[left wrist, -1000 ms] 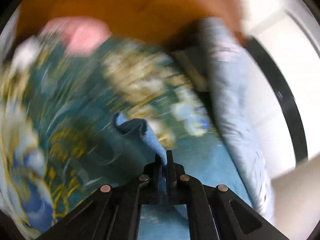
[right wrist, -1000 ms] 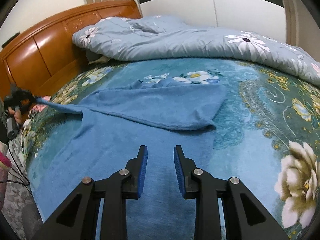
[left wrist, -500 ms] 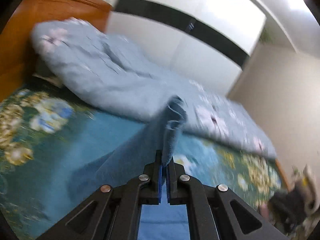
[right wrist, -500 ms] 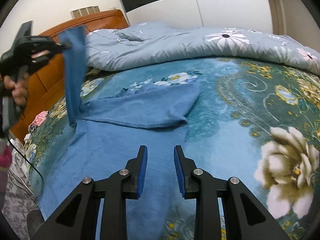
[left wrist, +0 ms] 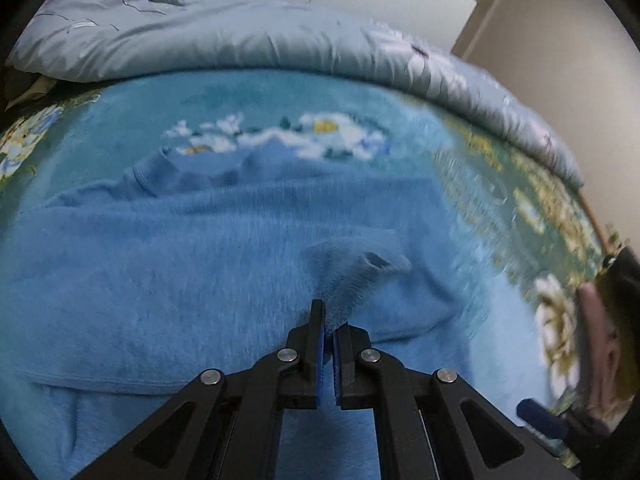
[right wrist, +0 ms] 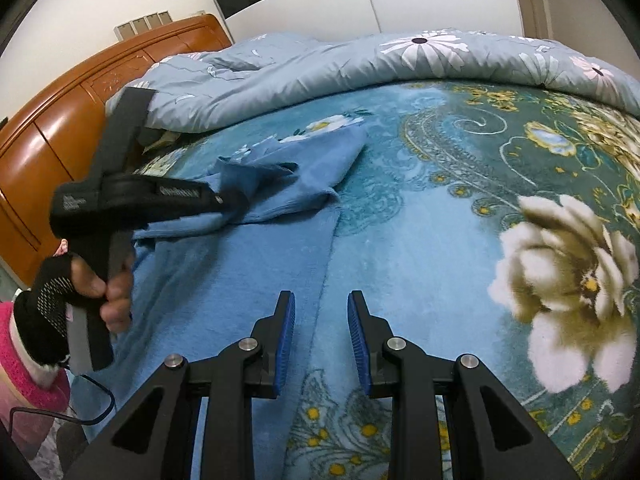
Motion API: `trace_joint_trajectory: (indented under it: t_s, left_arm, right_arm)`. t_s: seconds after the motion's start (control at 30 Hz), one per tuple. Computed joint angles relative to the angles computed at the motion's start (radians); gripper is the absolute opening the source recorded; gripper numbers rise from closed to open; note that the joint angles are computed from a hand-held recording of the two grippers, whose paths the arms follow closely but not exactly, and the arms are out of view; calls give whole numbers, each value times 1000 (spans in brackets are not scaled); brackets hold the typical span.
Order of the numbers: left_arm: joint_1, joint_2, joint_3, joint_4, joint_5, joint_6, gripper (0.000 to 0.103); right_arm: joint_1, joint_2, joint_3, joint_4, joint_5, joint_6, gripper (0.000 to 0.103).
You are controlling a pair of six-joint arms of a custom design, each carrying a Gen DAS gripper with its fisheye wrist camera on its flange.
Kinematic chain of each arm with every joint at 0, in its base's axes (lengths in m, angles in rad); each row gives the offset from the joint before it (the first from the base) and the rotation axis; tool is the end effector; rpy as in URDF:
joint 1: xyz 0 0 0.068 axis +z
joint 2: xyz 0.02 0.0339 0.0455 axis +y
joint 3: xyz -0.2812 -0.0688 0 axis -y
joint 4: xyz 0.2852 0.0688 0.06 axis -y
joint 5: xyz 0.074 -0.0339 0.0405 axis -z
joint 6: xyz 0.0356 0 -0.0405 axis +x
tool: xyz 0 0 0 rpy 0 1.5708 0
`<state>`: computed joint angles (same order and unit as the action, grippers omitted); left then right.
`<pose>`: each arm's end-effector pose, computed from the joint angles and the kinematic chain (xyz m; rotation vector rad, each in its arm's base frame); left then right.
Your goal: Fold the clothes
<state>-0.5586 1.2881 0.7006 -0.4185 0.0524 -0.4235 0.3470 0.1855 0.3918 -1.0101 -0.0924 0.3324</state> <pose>0.2287 -0.1451 0.1829 0.1979 2.6287 -0.4216 0.0802 0.0325 0.2037 -0.0626 2.4130 0.4297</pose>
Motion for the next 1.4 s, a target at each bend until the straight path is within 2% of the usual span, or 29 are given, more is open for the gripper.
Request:
trace_joint_trajectory:
  t_s: [0.07,0.1,0.17,0.2,0.27,0.3,0.37,0.47,0.5,0.53,0.6,0.67,0.83,0.97,1.0,1.03,1.1,1.23,1.4]
  left_arm:
    - [11,4,1,-6,38,18,13]
    - [17,5,2,-10,59,28,23]
    - [62,-36,-1,-57,186,40,40]
    - [87,-90,-26,-69,243,42,41]
    - [137,-205,-71,-91,272,44,44]
    - [177,-287,-98,-120,270,53,49]
    - [287,-455,-150,-185,230,92,56]
    - [431,-637,-205,-274,-1,194,62]
    - [479,-647,-216,-284,-43,245,62]
    - [548,-639,-225,-293,-34,306,62]
    - [663,-603,-244,-285,42,386,62]
    - [733,-564,-264,-264,98,431,62]
    - [779,-516,-304,-202,125,450,62]
    - [794,-487,-301,-168,147,431,62]
    - [801,-482,-298,-163,155,426,62]
    - [808,-476,-296,-158,163,420,62]
    - [820,-473,-293,-155,181,408,62]
    - [858,-440,-281,-143,228,391,62]
    - [850,-419,-269,-132,220,356,62]
  right_arm:
    - [35,13,7,23,20,19,28]
    - [52,20,10,34,29,28,28]
    - [70,38,17,63,31,38,28]
    - [38,59,20,94,-14,29,28]
    - [-17,102,26,154,-99,19,28]
    - [-44,134,27,192,-142,19,29]
    - [-94,246,25,303,-229,32,39]
    - [-142,421,36,468,-340,72,42]
    - [-149,490,45,524,-359,86,42]
    - [-146,580,62,581,-350,93,42]
    - [-143,716,95,649,-328,90,42]
    - [-141,828,130,687,-307,85,42]
    - [-160,963,159,762,-345,130,42]
    - [-131,983,176,771,-332,143,42]
    - [-121,988,182,772,-329,142,35]
    - [-118,989,185,772,-336,138,17]
    - [-109,996,200,765,-335,131,5]
    - [-89,902,226,718,-267,63,3]
    - [-97,773,268,651,-176,-61,3]
